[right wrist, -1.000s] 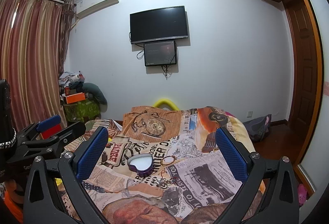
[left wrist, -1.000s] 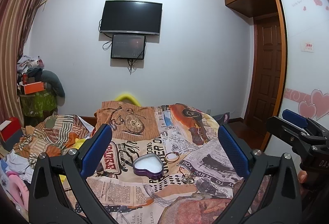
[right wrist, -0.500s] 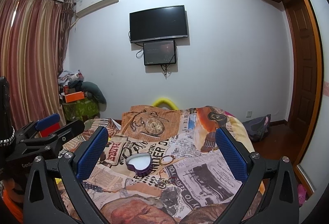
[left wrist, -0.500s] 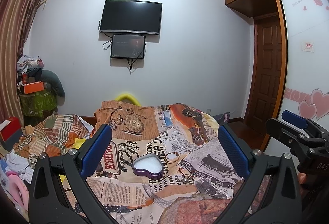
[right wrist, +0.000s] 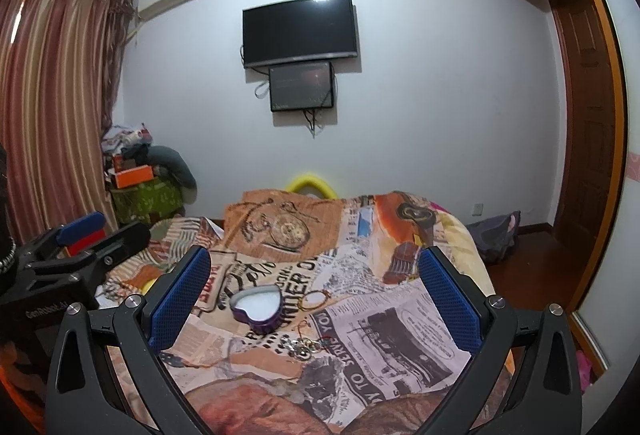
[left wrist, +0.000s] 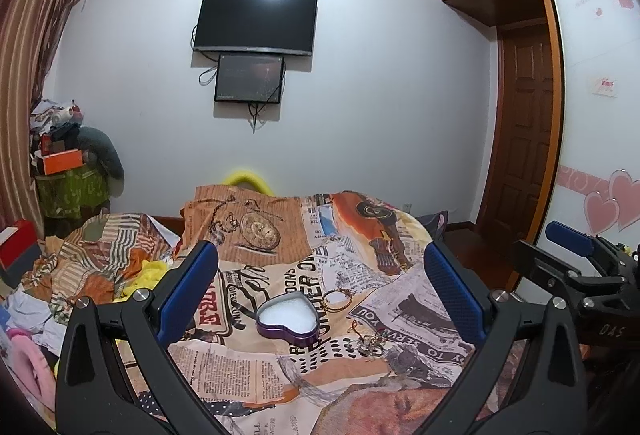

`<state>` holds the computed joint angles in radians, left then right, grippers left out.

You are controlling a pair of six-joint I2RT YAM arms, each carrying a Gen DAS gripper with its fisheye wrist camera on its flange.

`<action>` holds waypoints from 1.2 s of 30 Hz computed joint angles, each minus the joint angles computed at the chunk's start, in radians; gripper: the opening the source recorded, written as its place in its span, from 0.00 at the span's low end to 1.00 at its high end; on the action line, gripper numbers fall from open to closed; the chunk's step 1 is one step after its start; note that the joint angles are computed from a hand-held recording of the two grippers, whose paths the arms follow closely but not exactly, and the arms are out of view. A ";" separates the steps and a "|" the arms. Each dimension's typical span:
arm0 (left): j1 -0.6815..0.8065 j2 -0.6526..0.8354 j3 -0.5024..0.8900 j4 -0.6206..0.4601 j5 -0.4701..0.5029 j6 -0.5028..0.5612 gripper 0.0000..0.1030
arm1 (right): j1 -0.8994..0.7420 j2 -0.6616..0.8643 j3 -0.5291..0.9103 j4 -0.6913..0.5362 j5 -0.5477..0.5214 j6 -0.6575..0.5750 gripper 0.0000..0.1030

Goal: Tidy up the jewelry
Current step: 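Lower the right tool toward the tangled jewelry pile beside the heart tin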

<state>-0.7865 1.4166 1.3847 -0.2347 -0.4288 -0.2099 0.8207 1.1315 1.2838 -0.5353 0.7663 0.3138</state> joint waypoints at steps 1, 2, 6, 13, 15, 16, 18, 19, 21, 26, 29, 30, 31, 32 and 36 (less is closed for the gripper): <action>0.008 0.010 0.006 -0.003 0.007 -0.003 1.00 | -0.010 0.003 -0.005 -0.003 -0.009 0.007 1.00; 0.015 0.023 0.014 -0.010 0.015 -0.008 1.00 | -0.030 0.006 -0.008 -0.007 -0.028 0.013 1.00; 0.049 0.083 0.046 -0.043 0.032 -0.024 1.00 | -0.107 0.013 -0.029 -0.026 -0.104 0.033 1.00; 0.115 0.225 0.121 -0.141 0.082 -0.073 1.00 | -0.274 0.063 -0.063 -0.071 -0.282 0.055 1.00; 0.130 0.268 0.144 -0.162 0.108 -0.071 1.00 | -0.315 0.080 -0.074 -0.075 -0.329 0.048 1.00; 0.135 0.293 0.158 -0.176 0.118 -0.067 1.00 | -0.325 0.087 -0.073 -0.081 -0.344 0.045 1.00; 0.143 0.337 0.186 -0.199 0.152 -0.054 1.00 | -0.360 0.107 -0.075 -0.088 -0.397 0.021 0.99; 0.148 0.362 0.202 -0.212 0.177 -0.052 1.00 | -0.378 0.119 -0.074 -0.096 -0.427 0.005 0.97; 0.160 0.406 0.229 -0.231 0.238 -0.050 1.00 | -0.409 0.140 -0.071 -0.106 -0.495 -0.018 0.91; 0.172 0.512 0.326 -0.308 0.353 -0.036 0.86 | -0.491 0.208 -0.041 -0.142 -0.722 -0.045 0.70; 0.169 0.553 0.360 -0.333 0.396 -0.022 0.81 | -0.531 0.241 -0.036 -0.146 -0.846 -0.060 0.58; 0.168 0.561 0.367 -0.339 0.407 -0.019 0.78 | -0.535 0.257 -0.025 -0.149 -0.869 -0.063 0.57; 0.169 0.565 0.369 -0.344 0.418 -0.016 0.74 | -0.533 0.268 -0.017 -0.154 -0.885 -0.067 0.53; 0.169 0.572 0.375 -0.351 0.428 -0.012 0.72 | -0.528 0.279 -0.007 -0.163 -0.897 -0.074 0.49; 0.172 0.580 0.381 -0.362 0.462 0.000 0.58 | -0.509 0.333 0.036 -0.187 -0.921 -0.109 0.42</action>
